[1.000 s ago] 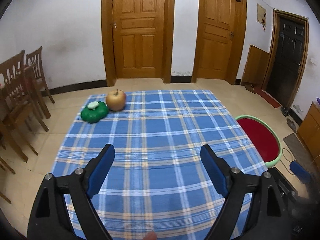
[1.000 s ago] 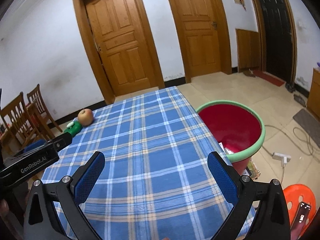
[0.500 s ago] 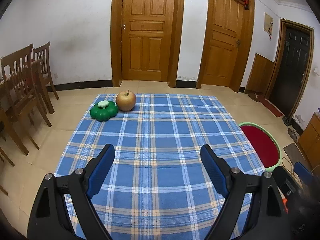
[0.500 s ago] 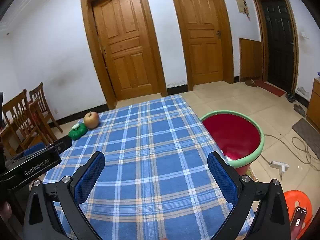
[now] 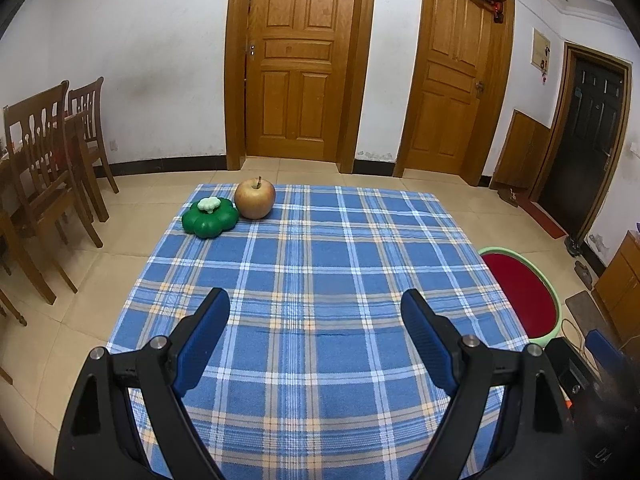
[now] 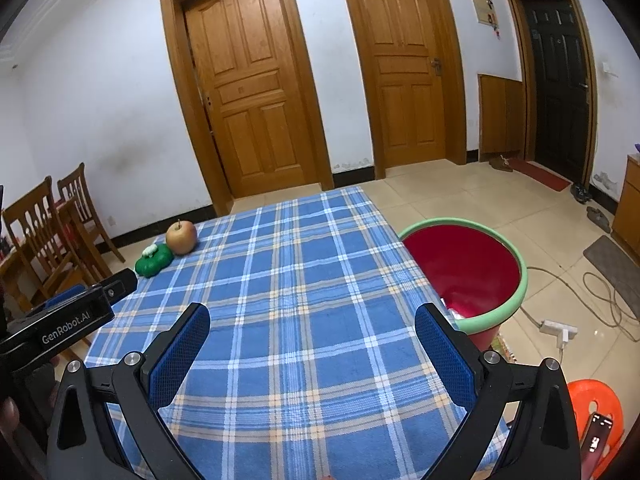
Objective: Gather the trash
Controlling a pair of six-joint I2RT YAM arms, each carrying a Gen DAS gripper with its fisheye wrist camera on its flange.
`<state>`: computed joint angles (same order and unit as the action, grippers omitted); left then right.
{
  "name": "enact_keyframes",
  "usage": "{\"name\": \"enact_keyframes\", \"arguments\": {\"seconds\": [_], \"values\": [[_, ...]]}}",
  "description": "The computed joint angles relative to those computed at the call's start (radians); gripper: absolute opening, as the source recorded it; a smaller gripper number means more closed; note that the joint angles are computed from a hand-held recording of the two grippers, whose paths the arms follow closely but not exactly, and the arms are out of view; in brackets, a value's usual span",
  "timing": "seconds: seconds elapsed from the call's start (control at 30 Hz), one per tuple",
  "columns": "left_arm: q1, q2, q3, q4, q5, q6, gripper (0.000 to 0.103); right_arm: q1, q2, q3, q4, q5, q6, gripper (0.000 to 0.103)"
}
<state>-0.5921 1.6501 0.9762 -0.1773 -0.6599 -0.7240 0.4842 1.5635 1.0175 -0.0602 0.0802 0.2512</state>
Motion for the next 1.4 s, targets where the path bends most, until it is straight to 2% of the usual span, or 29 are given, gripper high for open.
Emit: {"name": "enact_keyframes", "arguments": {"seconds": [1.4], "values": [[0.005, 0.002, 0.003, -0.003, 0.008, 0.0, 0.087, -0.014, -0.009, -0.016, 0.004, -0.004, 0.019, 0.102]]}}
